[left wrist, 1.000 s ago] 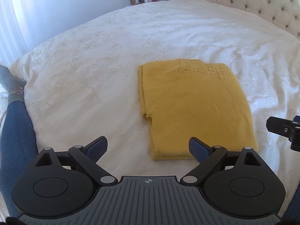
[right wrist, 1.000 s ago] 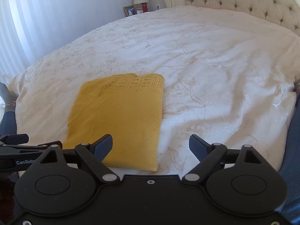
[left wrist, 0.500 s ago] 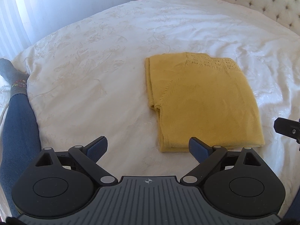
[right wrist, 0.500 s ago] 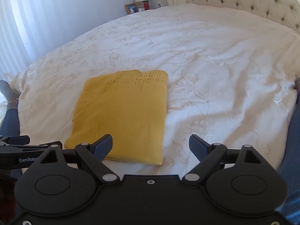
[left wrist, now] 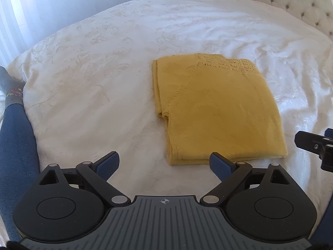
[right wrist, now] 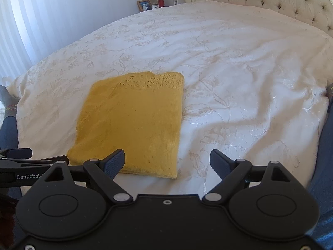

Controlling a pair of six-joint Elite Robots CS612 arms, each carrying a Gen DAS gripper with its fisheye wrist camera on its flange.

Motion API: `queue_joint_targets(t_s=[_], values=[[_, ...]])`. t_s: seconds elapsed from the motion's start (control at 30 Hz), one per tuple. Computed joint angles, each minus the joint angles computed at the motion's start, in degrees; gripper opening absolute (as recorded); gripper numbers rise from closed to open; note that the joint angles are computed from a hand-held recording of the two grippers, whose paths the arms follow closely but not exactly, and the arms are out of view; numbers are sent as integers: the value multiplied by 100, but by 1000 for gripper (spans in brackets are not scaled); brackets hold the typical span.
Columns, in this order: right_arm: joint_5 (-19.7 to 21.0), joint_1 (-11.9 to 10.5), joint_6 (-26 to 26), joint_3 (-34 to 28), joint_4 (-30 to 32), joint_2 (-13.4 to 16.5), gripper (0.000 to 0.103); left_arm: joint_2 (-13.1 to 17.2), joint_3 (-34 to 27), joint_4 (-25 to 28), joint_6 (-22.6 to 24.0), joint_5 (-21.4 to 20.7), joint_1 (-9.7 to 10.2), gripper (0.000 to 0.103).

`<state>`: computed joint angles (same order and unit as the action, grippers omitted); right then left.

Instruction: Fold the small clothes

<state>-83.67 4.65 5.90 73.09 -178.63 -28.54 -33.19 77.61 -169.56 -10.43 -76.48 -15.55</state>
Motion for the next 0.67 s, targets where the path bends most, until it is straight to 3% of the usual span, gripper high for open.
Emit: queue_joint_targets(t_s=[0.67], values=[[33,1,23,-20,119,0,89,18,-21,9,53,-111,-1,94]])
